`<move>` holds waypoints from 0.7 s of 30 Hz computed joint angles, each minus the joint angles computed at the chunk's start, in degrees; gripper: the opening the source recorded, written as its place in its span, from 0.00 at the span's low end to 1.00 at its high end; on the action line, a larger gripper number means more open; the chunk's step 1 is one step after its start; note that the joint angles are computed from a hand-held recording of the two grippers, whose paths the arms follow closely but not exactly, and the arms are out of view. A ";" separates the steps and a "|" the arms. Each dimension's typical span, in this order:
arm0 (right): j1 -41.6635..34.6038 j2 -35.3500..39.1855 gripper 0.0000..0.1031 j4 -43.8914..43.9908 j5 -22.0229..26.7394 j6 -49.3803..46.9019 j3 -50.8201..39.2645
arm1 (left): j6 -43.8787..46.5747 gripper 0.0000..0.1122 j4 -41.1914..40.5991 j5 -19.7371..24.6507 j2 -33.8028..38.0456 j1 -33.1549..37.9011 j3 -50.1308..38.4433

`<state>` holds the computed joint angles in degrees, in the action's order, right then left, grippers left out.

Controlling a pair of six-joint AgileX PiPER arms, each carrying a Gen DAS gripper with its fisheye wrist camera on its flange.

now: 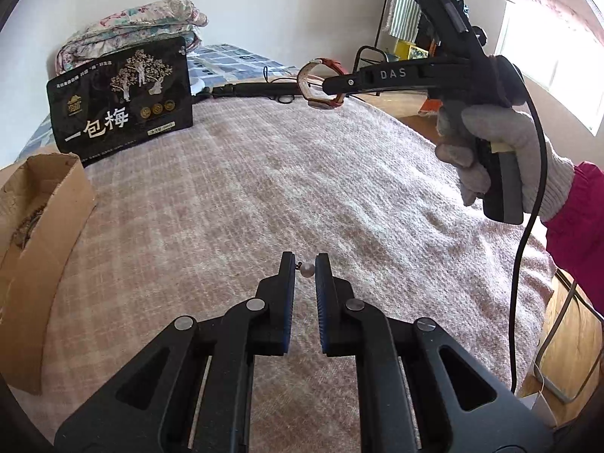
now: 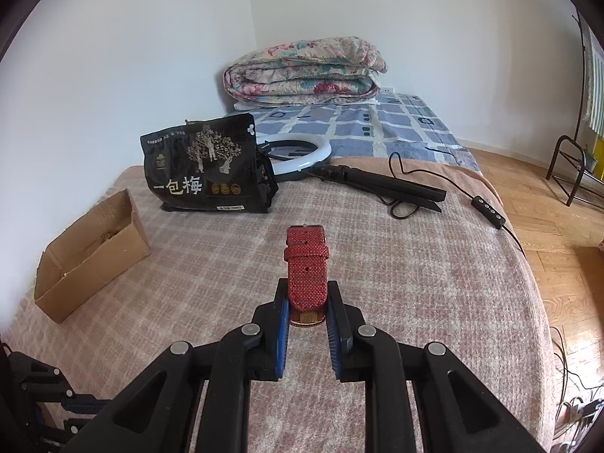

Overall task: Organize jewelry
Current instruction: 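Carry the pearl and red watch over the cardboard tray with both grippers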

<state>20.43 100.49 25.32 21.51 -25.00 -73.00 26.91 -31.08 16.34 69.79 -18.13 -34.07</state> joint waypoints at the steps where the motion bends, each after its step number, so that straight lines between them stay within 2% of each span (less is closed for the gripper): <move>1: 0.54 -0.51 0.16 -0.91 0.04 0.97 0.21 | 0.53 0.08 -0.19 0.56 -0.88 0.93 0.13; 4: 2.08 -1.77 0.16 -2.85 0.41 3.26 0.53 | 2.94 0.08 -1.44 2.49 -3.37 4.32 0.44; 11: 7.30 -2.57 0.16 -10.10 1.58 11.42 -1.45 | 16.10 0.08 -9.79 9.97 -8.35 17.24 0.79; 21: 16.08 1.56 0.16 -18.98 4.38 21.86 -9.87 | 37.28 0.08 -21.22 23.30 -9.84 42.38 -0.70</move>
